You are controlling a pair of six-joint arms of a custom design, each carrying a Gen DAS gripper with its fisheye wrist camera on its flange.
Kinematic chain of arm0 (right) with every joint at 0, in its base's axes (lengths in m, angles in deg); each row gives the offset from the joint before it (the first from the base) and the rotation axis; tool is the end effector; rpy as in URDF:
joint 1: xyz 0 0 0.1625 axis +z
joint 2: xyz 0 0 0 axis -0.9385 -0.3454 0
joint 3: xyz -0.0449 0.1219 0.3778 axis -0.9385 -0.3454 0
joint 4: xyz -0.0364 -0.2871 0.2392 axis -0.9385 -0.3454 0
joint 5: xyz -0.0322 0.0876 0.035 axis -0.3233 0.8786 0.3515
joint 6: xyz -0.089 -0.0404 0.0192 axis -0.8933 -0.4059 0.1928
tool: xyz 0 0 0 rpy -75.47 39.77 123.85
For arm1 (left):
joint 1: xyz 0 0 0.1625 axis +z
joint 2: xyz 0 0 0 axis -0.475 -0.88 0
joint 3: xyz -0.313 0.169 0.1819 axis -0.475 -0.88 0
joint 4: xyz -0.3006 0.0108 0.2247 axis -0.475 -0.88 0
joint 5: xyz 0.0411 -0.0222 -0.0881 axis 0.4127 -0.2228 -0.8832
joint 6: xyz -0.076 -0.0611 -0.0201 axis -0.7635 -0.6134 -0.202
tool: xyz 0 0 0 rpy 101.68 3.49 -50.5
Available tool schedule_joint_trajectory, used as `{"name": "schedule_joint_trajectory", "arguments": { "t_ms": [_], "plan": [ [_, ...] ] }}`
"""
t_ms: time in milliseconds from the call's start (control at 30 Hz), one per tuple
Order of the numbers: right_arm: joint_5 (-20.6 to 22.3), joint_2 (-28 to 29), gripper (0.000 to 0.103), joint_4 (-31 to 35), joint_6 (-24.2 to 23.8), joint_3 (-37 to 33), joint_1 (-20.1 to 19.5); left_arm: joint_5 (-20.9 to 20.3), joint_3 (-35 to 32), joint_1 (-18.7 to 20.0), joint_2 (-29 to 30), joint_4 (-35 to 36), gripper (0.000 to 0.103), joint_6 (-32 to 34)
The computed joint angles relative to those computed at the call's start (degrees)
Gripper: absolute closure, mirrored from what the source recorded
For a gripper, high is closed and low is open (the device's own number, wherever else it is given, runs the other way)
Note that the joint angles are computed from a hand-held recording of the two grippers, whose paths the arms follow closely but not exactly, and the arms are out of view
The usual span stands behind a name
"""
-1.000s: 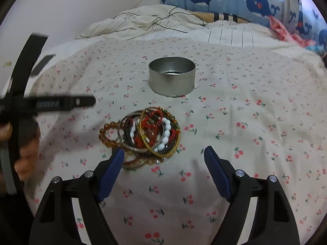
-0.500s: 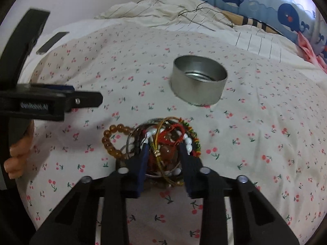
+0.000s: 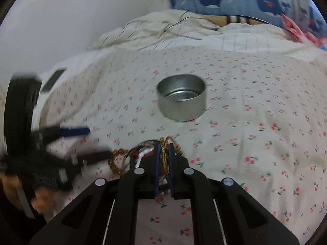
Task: Organize jewelry
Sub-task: 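Grasp the green-beaded gold bangle with the right gripper while the left grasps a silver bangle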
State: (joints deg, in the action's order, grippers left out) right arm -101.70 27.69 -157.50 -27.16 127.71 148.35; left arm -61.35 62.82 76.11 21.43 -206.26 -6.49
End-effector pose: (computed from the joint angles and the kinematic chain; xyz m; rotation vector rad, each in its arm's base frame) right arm -0.0187 -0.7656 0.2726 1.0829 -2.6757 0.4854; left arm -0.3471 -0.7003 -0.0950 0.0917 2.3211 -0.8105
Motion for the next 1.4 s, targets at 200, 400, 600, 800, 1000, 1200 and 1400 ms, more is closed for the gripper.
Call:
{"name": "schedule_joint_trajectory", "arguments": {
  "t_ms": [200, 400, 600, 800, 1000, 1200, 1400],
  "plan": [
    [0.46, 1.41, 0.094, 6.96, 4.16, -5.58, -0.52, -1.44, -5.40, -0.16, 3.85, -0.09, 0.008, 3.71],
    [-0.10, -0.05, 0.023, 9.07, -0.03, -2.90, -0.66, -0.33, -2.37, -0.14, 1.98, -1.96, 0.008, 3.50],
    [-1.26, -1.35, 0.040, 5.11, -3.67, 1.13, -0.37, 7.31, 7.45, -1.07, -5.45, -1.86, 0.008, -0.14],
    [-5.44, -1.57, 0.067, 1.35, -9.40, 6.46, 0.60, 3.89, 14.48, 0.54, -10.52, -6.55, 0.008, -8.27],
    [-4.59, -0.45, 0.094, 3.62, -6.53, 4.90, 0.12, 4.63, 10.95, 0.36, -8.09, -2.95, 0.008, -6.94],
    [3.89, -0.32, 0.094, 11.55, 1.26, -2.26, -1.73, -0.99, 8.63, 0.94, -5.96, -6.28, 0.008, -3.09],
    [11.80, 1.73, 0.094, 17.60, 10.42, -11.99, -3.70, -0.35, -4.78, 0.11, 2.93, 3.16, 0.008, 2.02]
  ]
}}
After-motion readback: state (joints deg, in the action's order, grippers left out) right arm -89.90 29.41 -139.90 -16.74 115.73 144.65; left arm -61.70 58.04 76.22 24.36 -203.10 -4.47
